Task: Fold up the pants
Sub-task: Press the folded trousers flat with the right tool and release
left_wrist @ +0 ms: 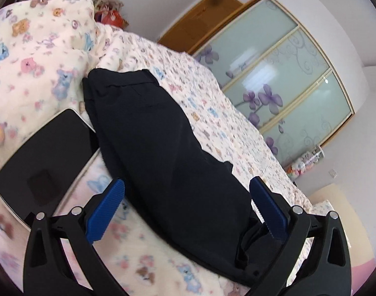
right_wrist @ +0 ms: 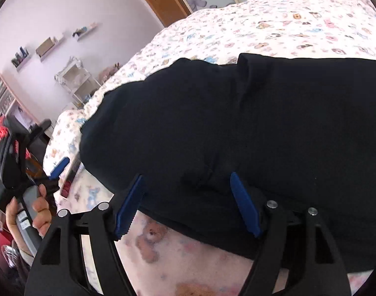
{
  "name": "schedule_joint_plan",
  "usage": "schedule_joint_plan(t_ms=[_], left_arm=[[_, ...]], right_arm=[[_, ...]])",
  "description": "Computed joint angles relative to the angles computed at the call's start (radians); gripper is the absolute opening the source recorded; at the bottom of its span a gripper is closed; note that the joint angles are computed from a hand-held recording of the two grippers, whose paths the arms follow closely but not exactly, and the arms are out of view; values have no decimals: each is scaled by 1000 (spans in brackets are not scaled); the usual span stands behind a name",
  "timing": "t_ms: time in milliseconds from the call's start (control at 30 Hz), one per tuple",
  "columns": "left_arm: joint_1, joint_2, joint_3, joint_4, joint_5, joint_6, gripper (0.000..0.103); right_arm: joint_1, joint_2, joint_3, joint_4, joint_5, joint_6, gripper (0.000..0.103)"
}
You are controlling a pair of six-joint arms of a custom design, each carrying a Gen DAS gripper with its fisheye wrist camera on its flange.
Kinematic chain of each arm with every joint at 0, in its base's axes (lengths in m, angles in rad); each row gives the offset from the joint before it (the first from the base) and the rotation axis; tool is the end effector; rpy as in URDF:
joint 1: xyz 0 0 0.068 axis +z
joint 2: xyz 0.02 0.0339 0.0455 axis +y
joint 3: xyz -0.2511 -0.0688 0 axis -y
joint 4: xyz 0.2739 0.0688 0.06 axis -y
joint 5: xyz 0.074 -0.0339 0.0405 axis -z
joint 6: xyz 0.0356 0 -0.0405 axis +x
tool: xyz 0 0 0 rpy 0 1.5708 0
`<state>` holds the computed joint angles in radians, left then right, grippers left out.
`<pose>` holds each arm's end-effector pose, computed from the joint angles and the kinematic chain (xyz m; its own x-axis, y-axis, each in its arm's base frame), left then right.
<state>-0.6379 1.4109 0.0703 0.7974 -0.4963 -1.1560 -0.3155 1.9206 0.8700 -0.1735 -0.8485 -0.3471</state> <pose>0.1636 -0.1002 0.0540 -0.3469 -0.7446 -0.5702 -0.3010 0.6642 -0.6843 0.3195 -0.0762 0.0498 -0.8281 0.0337 -0.5596 -0.3391 0.7647 0.5480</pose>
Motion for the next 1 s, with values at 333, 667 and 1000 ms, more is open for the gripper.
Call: schedule_joint_plan(t_ms=[333, 667, 1000], left_arm=[[224, 238, 48, 133, 397, -8, 101], [369, 400, 209, 81, 581, -17, 101], [319, 355, 189, 244, 452, 151, 100]], right_arm=[[-80, 25, 41, -77, -128, 51, 79], [-97, 7, 40, -154, -121, -26, 80], [-103, 3, 33, -154, -132, -31, 80]])
